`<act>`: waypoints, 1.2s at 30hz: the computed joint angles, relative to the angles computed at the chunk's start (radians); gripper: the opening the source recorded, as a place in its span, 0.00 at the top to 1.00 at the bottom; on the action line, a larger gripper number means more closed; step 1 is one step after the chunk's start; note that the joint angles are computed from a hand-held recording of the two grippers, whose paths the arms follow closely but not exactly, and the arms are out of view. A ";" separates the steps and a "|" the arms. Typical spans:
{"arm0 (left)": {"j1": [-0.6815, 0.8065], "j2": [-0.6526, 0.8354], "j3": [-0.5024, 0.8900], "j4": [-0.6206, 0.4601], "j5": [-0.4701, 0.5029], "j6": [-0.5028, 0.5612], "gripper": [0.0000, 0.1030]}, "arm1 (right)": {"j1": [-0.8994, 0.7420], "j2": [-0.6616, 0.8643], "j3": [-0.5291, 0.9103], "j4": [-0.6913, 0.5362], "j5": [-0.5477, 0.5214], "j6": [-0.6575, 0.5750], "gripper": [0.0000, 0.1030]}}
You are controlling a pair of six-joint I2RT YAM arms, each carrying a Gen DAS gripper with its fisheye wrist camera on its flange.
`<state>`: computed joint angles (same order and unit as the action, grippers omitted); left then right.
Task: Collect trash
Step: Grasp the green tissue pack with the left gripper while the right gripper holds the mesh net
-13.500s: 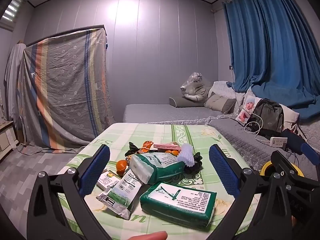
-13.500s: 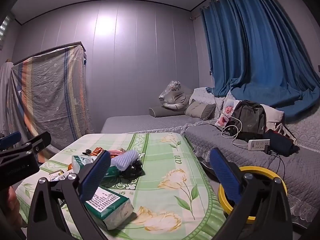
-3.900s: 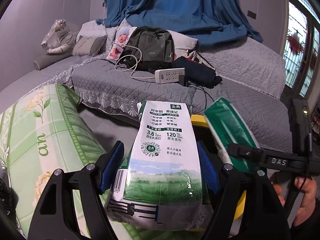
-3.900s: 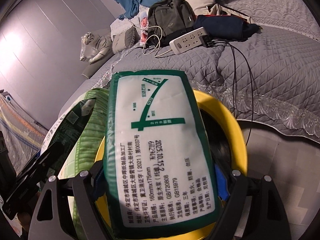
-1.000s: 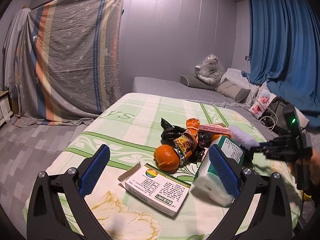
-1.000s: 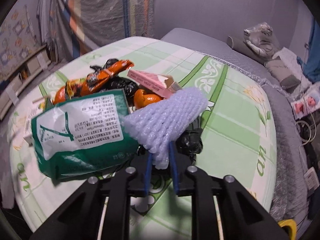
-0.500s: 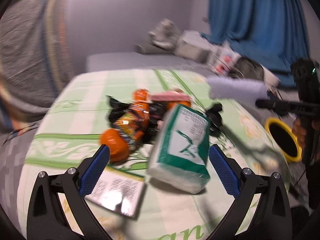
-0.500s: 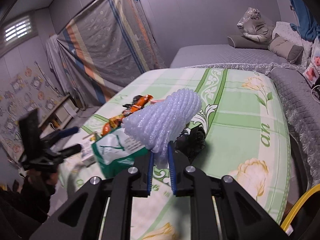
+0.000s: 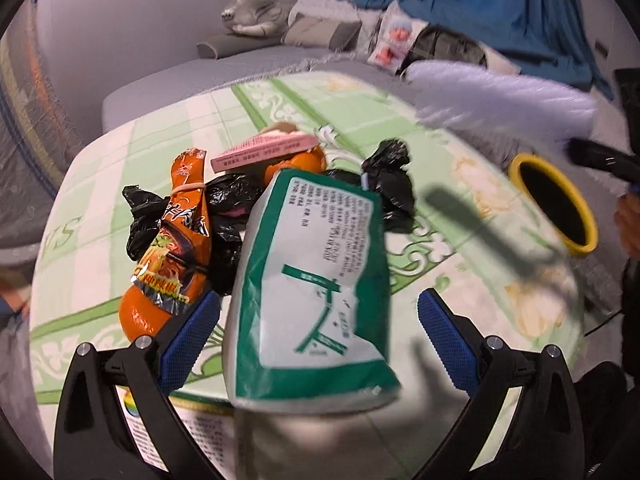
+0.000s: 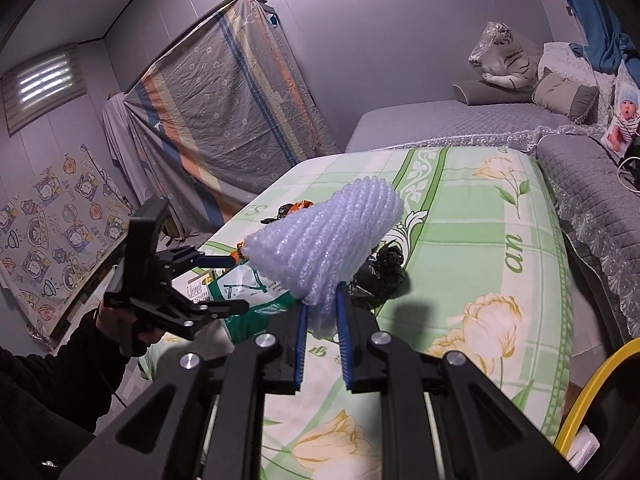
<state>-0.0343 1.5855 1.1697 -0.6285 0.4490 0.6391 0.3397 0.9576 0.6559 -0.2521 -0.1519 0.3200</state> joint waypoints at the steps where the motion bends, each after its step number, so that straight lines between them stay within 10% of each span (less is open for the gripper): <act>1: -0.010 0.015 0.013 -0.003 -0.024 -0.001 0.08 | 0.001 -0.004 -0.003 0.001 -0.003 0.003 0.87; 18: -0.110 0.253 0.188 -0.091 -0.168 -0.035 0.09 | 0.001 -0.027 -0.033 0.015 -0.019 0.019 0.87; 24: -0.067 0.252 0.200 -0.130 -0.105 -0.064 0.44 | -0.012 -0.045 -0.049 0.019 -0.036 0.034 0.87; 36: 0.060 0.040 0.010 -0.065 0.074 -0.062 0.52 | 0.021 -0.095 -0.068 0.002 -0.012 0.073 0.87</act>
<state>0.0258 1.6259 1.1794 -0.6940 0.5232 0.5768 0.3609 0.8622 0.5875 -0.2505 -0.1639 0.3925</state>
